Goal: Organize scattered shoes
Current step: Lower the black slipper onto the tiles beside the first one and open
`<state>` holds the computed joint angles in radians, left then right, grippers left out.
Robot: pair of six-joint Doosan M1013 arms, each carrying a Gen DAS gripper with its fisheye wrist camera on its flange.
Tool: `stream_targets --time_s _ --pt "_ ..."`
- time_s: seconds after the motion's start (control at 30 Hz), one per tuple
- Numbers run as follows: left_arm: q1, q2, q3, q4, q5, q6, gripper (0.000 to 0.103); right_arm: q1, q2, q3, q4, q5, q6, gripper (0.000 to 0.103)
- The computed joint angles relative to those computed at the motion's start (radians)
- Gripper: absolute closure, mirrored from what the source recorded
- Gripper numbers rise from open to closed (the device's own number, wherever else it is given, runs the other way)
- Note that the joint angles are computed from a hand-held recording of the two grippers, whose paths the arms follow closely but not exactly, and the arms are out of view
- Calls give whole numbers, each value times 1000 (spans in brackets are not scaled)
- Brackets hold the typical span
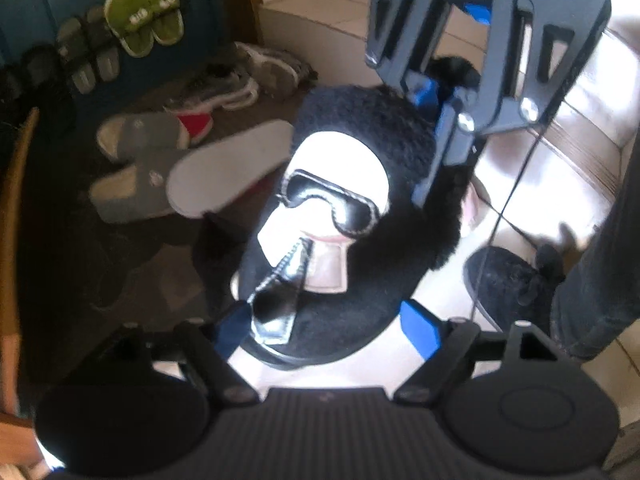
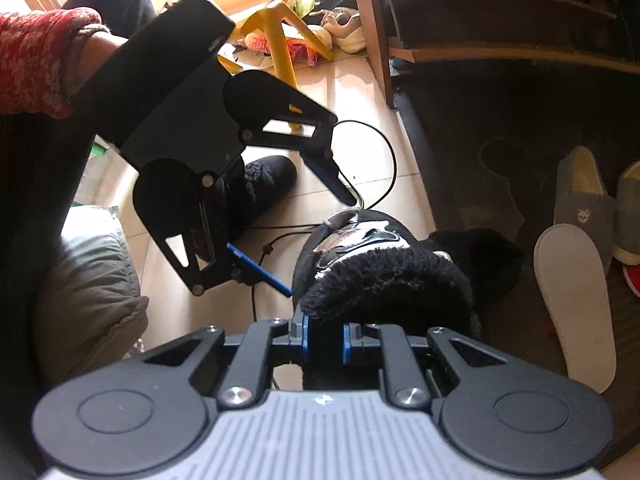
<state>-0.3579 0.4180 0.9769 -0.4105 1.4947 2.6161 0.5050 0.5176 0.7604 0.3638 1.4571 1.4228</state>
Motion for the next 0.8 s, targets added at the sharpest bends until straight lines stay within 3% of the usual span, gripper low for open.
stream_targets --time_s 0.17,0.63,0.8 --pt "-5 12 22 -19 9 -43 25 -7 17 -10 -6 35 -33 88" --pt "-43 55 43 -22 -32 -137 25 -36 21 67 -75 -9 -203 88" --pt "-40 68 27 -55 -19 -152 25 -49 24 81 -56 14 -264 88"
